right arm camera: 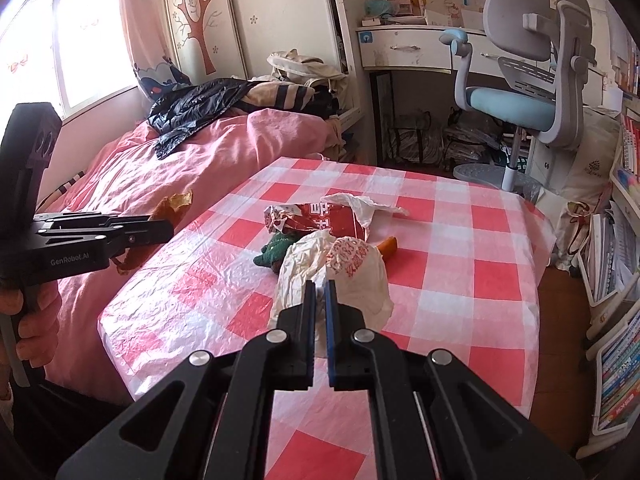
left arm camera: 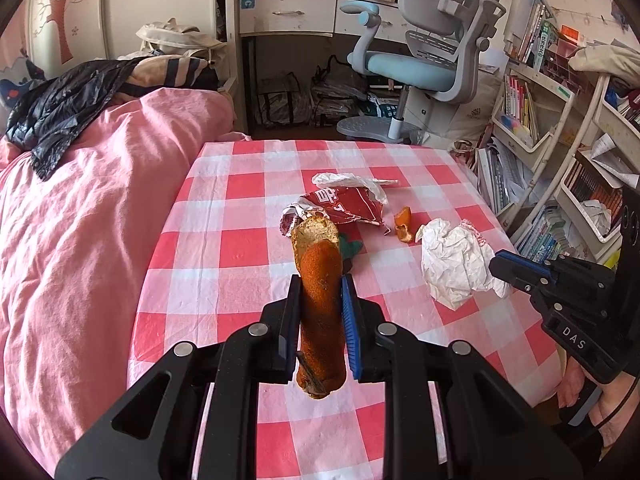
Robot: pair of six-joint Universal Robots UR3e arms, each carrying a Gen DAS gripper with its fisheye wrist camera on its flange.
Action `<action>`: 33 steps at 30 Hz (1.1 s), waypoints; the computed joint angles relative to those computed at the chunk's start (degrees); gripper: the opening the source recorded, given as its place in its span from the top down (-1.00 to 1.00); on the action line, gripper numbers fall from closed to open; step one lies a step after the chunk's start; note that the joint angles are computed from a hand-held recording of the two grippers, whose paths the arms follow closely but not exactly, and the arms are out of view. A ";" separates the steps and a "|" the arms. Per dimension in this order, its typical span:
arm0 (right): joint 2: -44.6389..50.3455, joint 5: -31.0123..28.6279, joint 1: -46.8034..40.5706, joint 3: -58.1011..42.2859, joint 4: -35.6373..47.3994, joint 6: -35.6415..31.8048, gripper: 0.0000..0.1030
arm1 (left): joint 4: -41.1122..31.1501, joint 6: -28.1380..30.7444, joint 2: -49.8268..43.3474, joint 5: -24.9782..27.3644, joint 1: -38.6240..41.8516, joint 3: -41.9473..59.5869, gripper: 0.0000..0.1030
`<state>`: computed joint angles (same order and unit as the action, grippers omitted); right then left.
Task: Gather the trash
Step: 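Lift the bread stick with the left tool while the right tool lifts the plastic bag, then open both tools over the yellow bin to drop bread stick and bag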
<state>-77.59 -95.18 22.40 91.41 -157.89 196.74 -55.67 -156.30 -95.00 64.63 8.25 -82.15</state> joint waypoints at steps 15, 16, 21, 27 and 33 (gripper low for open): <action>-3.55 -0.94 -0.12 3.16 -2.70 1.72 0.90 | 0.20 0.68 0.16 -0.33 -0.91 -0.78 0.64; -4.34 -1.23 -0.04 3.77 -2.90 2.03 0.90 | -0.03 1.06 0.25 -0.75 -1.06 -0.90 0.64; -11.71 -3.25 -0.29 10.36 -4.36 3.29 0.90 | -1.51 3.33 0.85 -2.88 -3.02 -1.50 0.64; -28.87 -4.66 -4.10 26.17 -1.34 3.84 0.90 | -2.60 3.32 -0.29 -2.93 -9.62 -0.46 0.64; -51.82 -2.93 -13.17 42.29 10.36 3.96 0.90 | -2.10 1.25 -4.38 -1.37 -21.31 3.09 0.64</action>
<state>-129.41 -98.11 9.22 133.70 -147.54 200.70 -57.77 -155.05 -99.38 63.25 -13.06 -79.06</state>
